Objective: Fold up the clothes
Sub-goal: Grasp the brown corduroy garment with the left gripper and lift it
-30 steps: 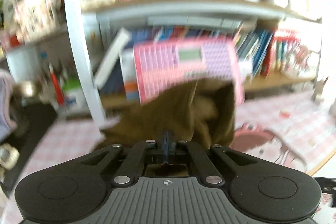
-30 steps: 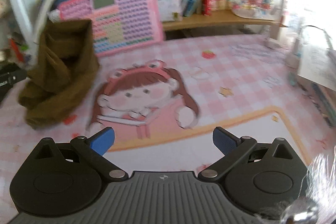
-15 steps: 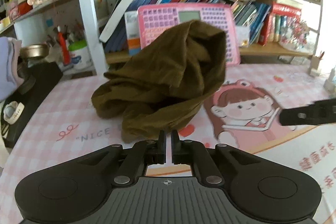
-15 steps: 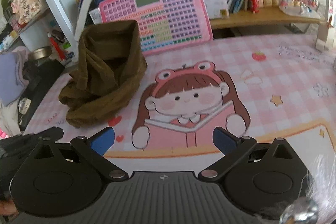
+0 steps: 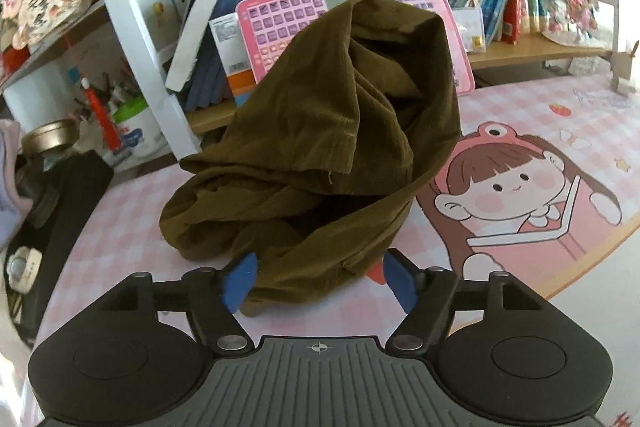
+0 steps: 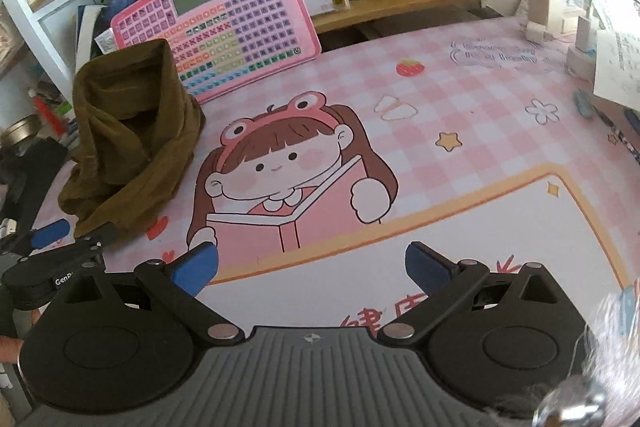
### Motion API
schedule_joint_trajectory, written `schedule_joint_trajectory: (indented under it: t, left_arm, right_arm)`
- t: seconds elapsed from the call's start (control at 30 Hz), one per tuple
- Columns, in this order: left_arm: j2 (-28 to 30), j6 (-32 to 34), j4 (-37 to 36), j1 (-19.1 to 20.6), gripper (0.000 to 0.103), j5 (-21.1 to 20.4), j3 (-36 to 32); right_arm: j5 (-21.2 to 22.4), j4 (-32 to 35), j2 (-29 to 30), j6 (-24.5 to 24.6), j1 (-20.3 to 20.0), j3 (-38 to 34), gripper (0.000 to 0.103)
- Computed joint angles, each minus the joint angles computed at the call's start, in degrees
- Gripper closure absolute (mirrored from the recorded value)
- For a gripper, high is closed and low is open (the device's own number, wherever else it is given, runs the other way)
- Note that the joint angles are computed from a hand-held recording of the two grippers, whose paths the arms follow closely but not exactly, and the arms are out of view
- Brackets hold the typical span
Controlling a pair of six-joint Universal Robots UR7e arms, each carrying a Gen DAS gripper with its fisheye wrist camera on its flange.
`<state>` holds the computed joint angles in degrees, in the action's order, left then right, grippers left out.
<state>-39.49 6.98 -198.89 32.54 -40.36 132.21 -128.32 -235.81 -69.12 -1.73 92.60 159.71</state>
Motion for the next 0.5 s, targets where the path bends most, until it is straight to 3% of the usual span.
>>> schedule_joint_trajectory:
  t: [0.17, 0.37, 0.43, 0.5]
  left_arm:
    - [0.6, 5.3, -0.9, 2.4, 0.031, -2.5, -1.5]
    - [3.6, 10.9, -0.6, 4.2, 0.033, -1.9, -5.4]
    - [4.9, 13.2, -0.2, 4.4, 0.050, -1.7, -6.4]
    - [4.7, 14.1, 1.6, 4.5, 0.094, -2.9, -6.9]
  right_arm:
    - [-2.8, 0.1, 2.4, 2.3, 2.6, -1.1, 0.002]
    - [-6.6, 0.4, 4.0, 5.6, 4.7, -1.6, 0.002]
    - [-7.3, 0.5, 4.3, 6.4, 5.2, -1.7, 0.002]
    - [-7.7, 0.1, 4.6, 6.6, 5.6, -1.7, 0.002]
